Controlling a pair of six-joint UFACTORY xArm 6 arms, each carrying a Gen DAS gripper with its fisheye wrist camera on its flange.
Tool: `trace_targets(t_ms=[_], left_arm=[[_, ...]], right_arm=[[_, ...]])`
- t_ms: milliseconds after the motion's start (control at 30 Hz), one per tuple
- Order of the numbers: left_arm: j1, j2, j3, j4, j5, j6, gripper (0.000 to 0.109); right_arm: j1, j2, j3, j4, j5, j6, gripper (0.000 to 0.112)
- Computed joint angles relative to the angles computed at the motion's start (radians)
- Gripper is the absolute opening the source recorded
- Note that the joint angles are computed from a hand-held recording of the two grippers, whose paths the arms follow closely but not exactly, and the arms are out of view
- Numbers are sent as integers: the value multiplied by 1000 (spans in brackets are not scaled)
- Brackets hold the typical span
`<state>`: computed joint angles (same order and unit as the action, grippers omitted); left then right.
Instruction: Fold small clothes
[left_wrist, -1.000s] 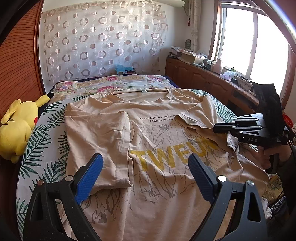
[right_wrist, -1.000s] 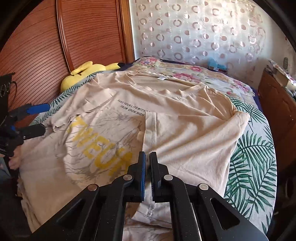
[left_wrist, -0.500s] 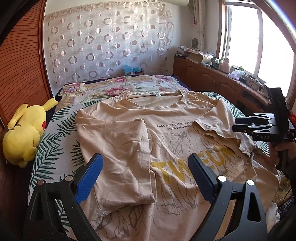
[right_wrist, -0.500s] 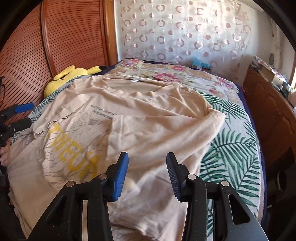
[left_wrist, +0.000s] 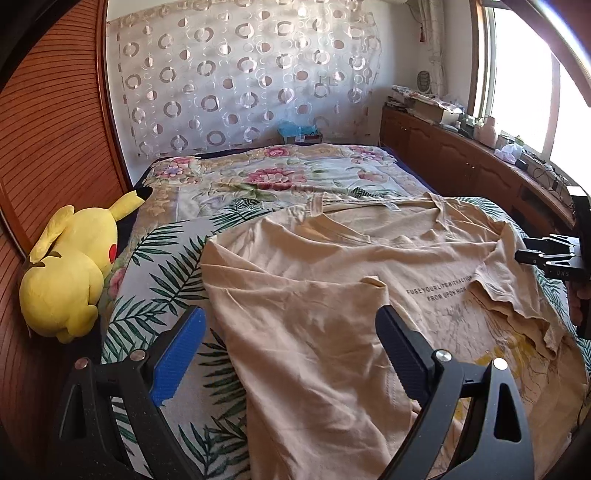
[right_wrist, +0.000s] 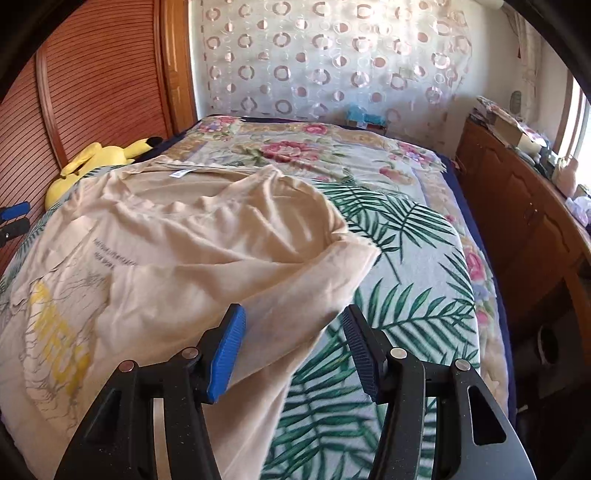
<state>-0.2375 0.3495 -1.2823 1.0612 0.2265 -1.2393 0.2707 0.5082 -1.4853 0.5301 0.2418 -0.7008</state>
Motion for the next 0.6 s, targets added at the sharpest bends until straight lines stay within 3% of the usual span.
trace_targets(t_ms=[167, 600], left_arm=[[33, 57, -56, -122, 19, 134, 94], [84, 213, -216, -397, 84, 421, 94]], right_arm=[[-9, 81, -106, -126, 38, 122, 57], [-11, 119, -162, -74, 70, 85, 62]])
